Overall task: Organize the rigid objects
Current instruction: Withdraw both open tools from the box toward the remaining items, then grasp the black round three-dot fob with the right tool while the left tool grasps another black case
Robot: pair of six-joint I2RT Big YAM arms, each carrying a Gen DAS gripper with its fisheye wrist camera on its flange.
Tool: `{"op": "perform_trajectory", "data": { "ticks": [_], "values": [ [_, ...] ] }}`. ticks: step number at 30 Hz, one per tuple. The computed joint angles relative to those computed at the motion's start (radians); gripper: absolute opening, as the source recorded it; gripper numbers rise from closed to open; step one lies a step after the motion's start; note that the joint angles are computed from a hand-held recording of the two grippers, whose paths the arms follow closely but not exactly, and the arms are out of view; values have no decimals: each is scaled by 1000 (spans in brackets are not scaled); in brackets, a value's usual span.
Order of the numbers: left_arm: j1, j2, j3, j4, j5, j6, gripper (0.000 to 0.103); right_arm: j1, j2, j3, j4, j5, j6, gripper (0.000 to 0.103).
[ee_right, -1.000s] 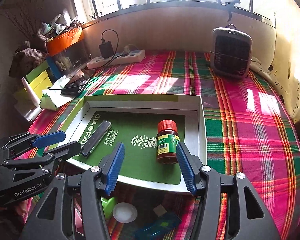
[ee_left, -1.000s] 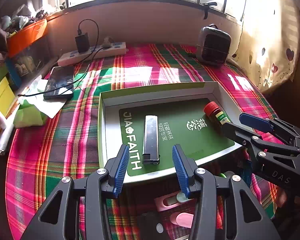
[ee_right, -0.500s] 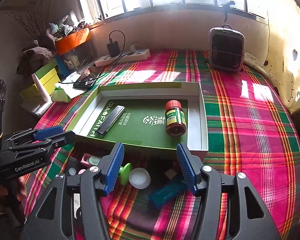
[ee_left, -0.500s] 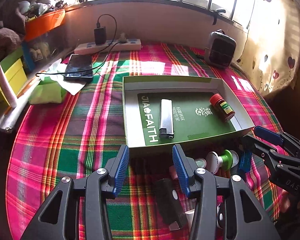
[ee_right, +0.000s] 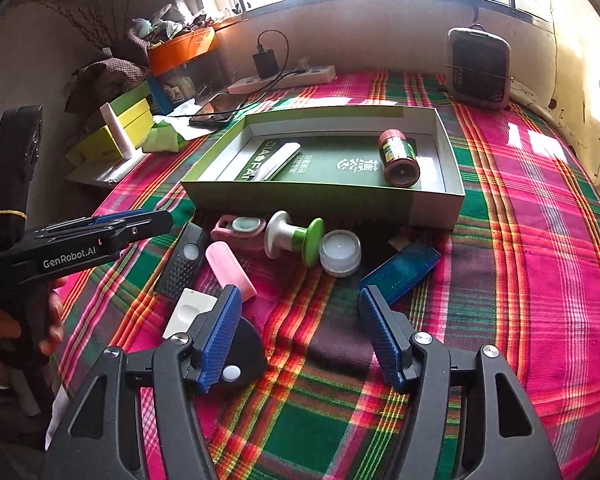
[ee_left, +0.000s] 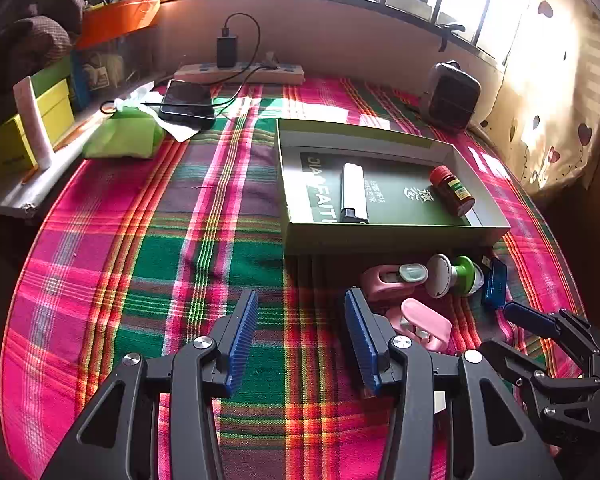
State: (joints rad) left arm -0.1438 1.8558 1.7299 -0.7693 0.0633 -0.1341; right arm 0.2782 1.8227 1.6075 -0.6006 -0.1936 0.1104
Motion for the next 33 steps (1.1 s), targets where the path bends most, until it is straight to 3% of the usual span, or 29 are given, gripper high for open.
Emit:
{"op": "perform_trajectory", "data": {
  "ticks": [12, 17, 29, 33],
  "values": [
    [9, -43, -70, 23, 23, -22, 45, 45, -15, -45, 15, -18, -46, 66],
    [12, -46, -76, 24, 35, -24, 45, 35, -9, -46, 14, -15, -18, 67],
    [20, -21, -48, -10, 113, -59, 45, 41, 7, -27, -13, 111, -64, 67],
    [16, -18, -44, -7, 129, -61, 45, 39, 14, -11, -30, 117, -71, 67]
  ]
}}
